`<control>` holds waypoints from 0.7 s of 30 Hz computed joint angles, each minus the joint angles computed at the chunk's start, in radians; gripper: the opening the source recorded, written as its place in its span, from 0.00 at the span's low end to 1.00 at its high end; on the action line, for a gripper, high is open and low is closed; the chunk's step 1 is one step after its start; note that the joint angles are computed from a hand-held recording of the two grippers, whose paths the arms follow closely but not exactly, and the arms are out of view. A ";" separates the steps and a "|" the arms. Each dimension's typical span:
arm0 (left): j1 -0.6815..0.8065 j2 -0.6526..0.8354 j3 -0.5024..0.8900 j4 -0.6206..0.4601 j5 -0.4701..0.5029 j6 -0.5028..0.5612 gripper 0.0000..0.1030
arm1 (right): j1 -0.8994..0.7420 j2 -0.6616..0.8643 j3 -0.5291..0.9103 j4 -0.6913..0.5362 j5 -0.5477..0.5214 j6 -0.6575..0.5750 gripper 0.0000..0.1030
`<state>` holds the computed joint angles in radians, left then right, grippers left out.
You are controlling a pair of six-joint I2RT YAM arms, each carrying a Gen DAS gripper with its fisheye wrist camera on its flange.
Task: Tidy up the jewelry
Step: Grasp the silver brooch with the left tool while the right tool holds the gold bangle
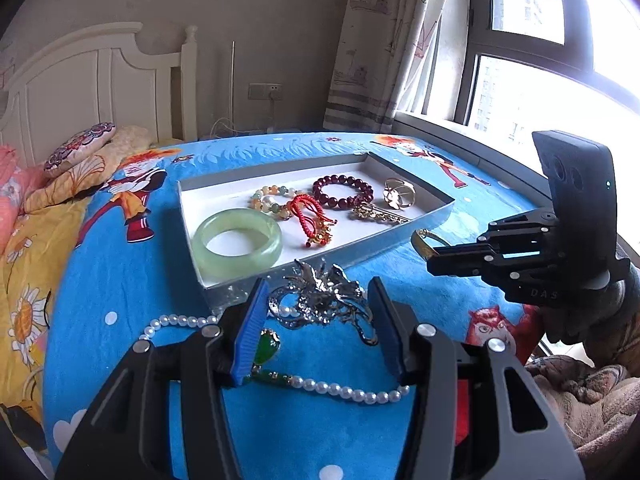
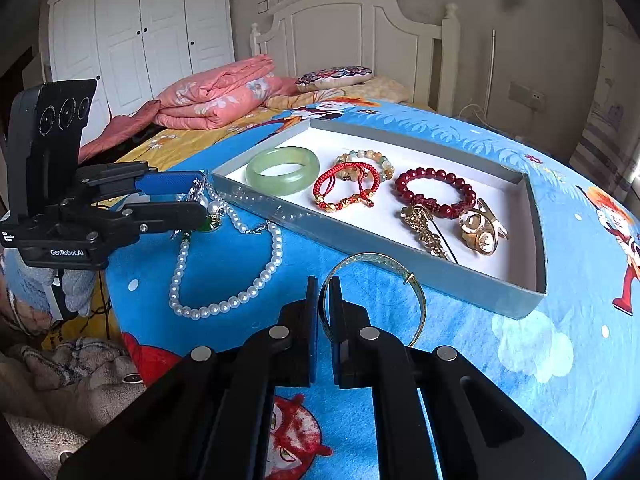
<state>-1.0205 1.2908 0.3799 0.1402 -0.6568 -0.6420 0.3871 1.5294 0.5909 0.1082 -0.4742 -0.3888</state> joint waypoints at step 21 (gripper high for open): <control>0.013 -0.025 0.023 -0.035 -0.001 0.043 0.49 | -0.037 -0.013 -0.011 0.036 -0.059 0.046 0.06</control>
